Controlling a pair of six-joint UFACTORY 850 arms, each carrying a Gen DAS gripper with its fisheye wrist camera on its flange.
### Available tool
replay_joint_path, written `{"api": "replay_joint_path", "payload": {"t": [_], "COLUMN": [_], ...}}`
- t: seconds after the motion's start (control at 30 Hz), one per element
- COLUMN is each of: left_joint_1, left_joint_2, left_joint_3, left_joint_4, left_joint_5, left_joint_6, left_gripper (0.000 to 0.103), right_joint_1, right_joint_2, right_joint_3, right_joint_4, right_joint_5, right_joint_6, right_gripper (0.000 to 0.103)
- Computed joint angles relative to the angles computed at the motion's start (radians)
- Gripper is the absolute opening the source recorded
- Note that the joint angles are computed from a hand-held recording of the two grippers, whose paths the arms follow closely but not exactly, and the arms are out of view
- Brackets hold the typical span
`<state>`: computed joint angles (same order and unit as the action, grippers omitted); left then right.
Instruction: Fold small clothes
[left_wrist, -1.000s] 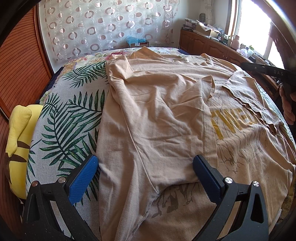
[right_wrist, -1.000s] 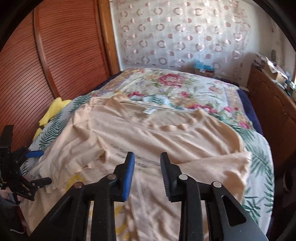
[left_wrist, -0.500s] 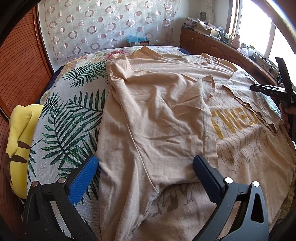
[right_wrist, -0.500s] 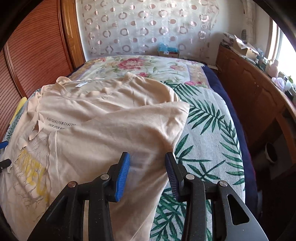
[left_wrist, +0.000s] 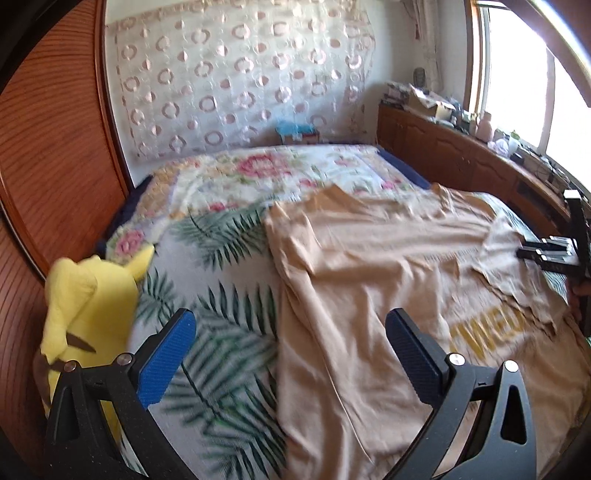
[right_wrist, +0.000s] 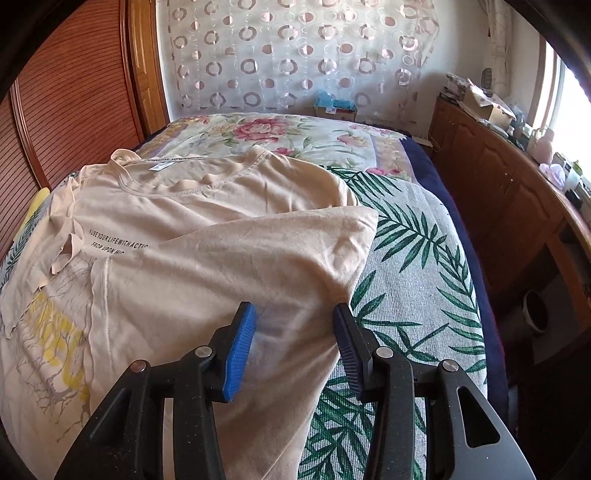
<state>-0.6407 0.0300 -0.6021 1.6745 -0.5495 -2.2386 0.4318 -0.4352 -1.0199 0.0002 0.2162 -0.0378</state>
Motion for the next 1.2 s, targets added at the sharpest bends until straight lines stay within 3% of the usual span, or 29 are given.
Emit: {"api": "replay_joint_path", "payload": {"t": [0.2,0.3,0.4,0.53,0.63,0.7,0.77,1.07,1.17,1.2], "left_joint_1": [0.121,0.182,0.218,0.243,0.248,0.253,0.257,0.283,0.29,0.284], "left_joint_2": [-0.068,-0.12,-0.171,-0.205,-0.226,-0.24,-0.257,-0.295,-0.282,-0.27], "left_joint_3": [-0.062,-0.112,-0.156,-0.184,-0.207,-0.223,-0.242,-0.284,-0.274,-0.266], "left_joint_4": [0.086,0.051,0.02,0.095,0.086,0.072,0.015,-0.101,0.007,0.086], "left_joint_5": [0.095,0.174,0.228,0.267,0.288,0.306,0.321,0.37,0.405,0.387], "left_joint_6": [0.01,0.047,0.09,0.028,0.044,0.064,0.124,0.252,0.165,0.09], "left_gripper": [0.103,0.103,0.102,0.095,0.079,0.06,0.052,0.048,0.011,0.011], "right_joint_1": [-0.004,-0.004,-0.004,-0.005,-0.005,-0.005,-0.005,-0.005,-0.005,-0.005], "right_joint_2": [0.0,0.0,0.0,0.0,0.0,0.0,0.0,-0.001,-0.001,-0.001], "right_joint_3": [0.0,0.0,0.0,0.0,0.0,0.0,0.0,-0.001,-0.001,-0.001], "right_joint_4": [-0.011,-0.006,0.007,0.001,-0.002,-0.001,0.002,0.003,0.0,0.0], "right_joint_5": [0.0,0.0,0.001,0.002,0.002,0.002,0.002,0.001,0.001,0.001], "right_joint_6": [0.006,0.001,-0.016,-0.011,-0.008,-0.009,-0.012,-0.014,-0.012,-0.012], "right_gripper": [0.046,0.046,0.046,0.046,0.046,0.046,0.046,0.046,0.046,0.046]}}
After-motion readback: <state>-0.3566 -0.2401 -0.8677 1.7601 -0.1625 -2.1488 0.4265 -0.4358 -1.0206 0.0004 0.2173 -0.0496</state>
